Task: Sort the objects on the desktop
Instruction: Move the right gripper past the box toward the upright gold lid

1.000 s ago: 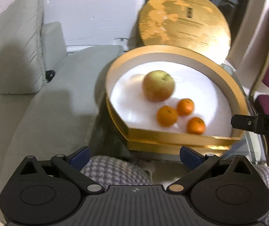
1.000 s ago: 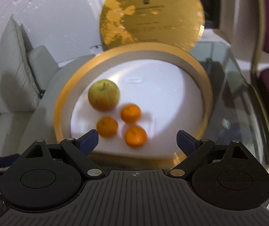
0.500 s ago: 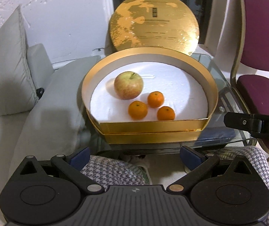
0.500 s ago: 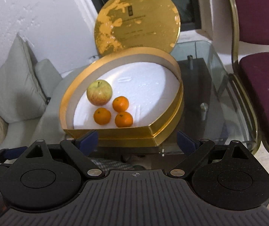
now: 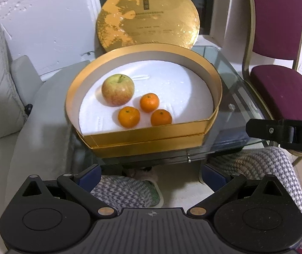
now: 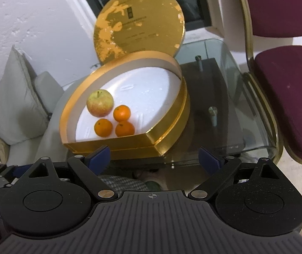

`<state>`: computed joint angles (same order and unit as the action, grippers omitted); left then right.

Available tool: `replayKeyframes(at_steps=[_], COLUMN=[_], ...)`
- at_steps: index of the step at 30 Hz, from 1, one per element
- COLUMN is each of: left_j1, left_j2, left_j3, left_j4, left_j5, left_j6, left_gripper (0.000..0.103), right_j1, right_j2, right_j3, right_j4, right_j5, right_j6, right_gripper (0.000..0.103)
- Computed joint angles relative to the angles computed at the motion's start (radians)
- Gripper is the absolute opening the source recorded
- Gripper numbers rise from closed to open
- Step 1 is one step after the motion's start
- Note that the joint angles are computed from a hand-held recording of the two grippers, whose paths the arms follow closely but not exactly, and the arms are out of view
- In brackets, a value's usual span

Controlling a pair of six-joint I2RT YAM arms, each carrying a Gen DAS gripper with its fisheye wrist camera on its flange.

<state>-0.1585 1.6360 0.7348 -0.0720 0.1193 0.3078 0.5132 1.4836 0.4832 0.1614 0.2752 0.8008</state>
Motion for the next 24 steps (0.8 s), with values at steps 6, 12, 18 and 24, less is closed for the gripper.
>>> replayKeyframes(at_steps=[6, 12, 18, 24], left_j1=[-0.002, 0.006, 0.025, 0.039], left_j2=[-0.013, -0.036, -0.039, -0.03], left_j3=[0.0, 0.008, 0.029, 0.054], left_j4=[-0.014, -0.04, -0.084, -0.109], left_j5=[0.005, 0.032, 0.06, 0.06], left_j6=[-0.015, -0.018, -0.009, 0.0], left_gripper=[0.102, 0.102, 0.102, 0.102], right_j1=[0.0, 0.012, 0.012, 0.018], right_j2=[-0.019, -0.068, -0.093, -0.102], right_j3=[0.007, 0.044, 0.106, 0.173], right_j4=[-0.037, -0.125, -0.21, -0.287], right_j5=[0.003, 0.033, 0.057, 0.082], right_j6=[0.0, -0.017, -0.036, -0.057], right_gripper=[0.094, 0.096, 0.097, 0.097])
